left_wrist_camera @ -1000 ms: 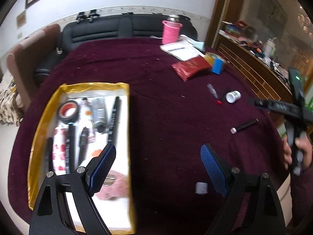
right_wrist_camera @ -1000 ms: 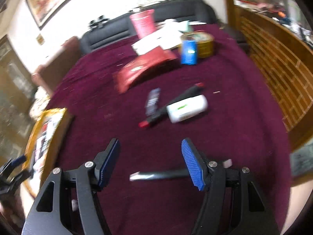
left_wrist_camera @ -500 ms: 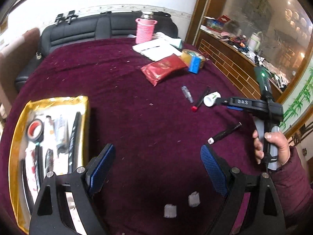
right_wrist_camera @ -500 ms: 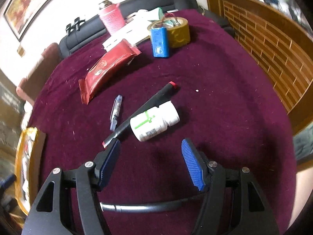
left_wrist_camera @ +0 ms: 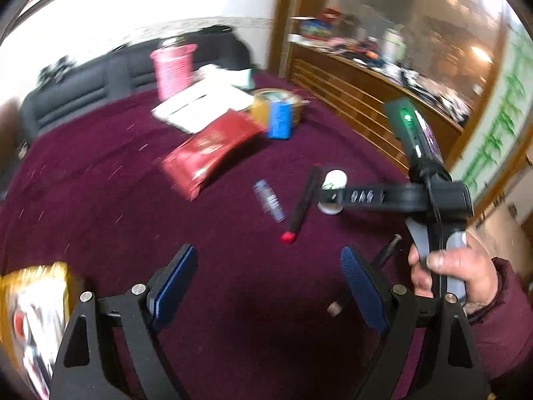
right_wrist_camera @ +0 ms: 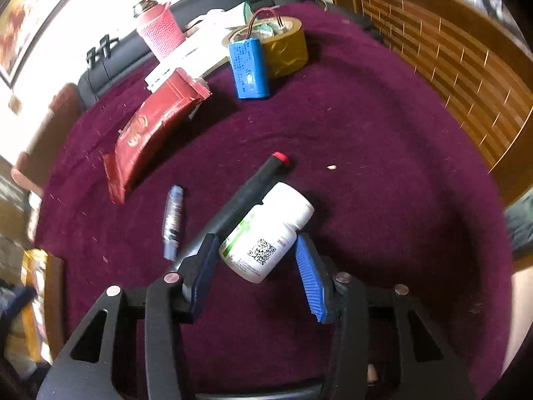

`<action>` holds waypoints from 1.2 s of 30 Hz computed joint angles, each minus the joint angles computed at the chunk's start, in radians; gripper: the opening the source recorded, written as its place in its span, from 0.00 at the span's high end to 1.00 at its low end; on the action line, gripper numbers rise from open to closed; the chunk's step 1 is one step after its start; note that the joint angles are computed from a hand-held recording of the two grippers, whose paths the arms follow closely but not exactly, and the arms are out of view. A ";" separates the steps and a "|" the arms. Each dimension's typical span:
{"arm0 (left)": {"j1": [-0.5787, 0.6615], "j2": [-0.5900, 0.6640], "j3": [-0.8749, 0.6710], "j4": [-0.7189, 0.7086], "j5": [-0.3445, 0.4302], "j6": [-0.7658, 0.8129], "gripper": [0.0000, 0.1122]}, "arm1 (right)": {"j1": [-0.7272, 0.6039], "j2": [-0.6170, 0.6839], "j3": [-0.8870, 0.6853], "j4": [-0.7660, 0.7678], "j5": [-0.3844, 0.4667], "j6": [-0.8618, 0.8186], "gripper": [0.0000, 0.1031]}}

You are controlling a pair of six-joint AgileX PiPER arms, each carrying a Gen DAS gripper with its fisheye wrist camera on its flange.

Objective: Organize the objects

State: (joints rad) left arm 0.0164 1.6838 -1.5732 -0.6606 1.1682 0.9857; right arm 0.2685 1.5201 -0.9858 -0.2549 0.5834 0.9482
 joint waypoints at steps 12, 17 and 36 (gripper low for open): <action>-0.321 0.221 -0.154 0.246 -0.136 -0.111 0.44 | -0.180 -0.208 0.328 0.310 -0.314 -0.312 0.55; -0.365 0.274 -0.192 0.315 -0.131 -0.148 0.69 | -0.198 -0.214 0.350 0.445 -0.355 -0.458 0.55; -0.286 0.196 -0.123 0.212 -0.120 -0.189 0.90 | -0.202 -0.225 0.381 0.534 -0.400 -0.532 0.55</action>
State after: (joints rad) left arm -0.2699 1.8801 -1.6959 -0.4490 1.0483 0.7971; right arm 0.0668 1.2949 -0.6046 0.2795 0.1838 0.4157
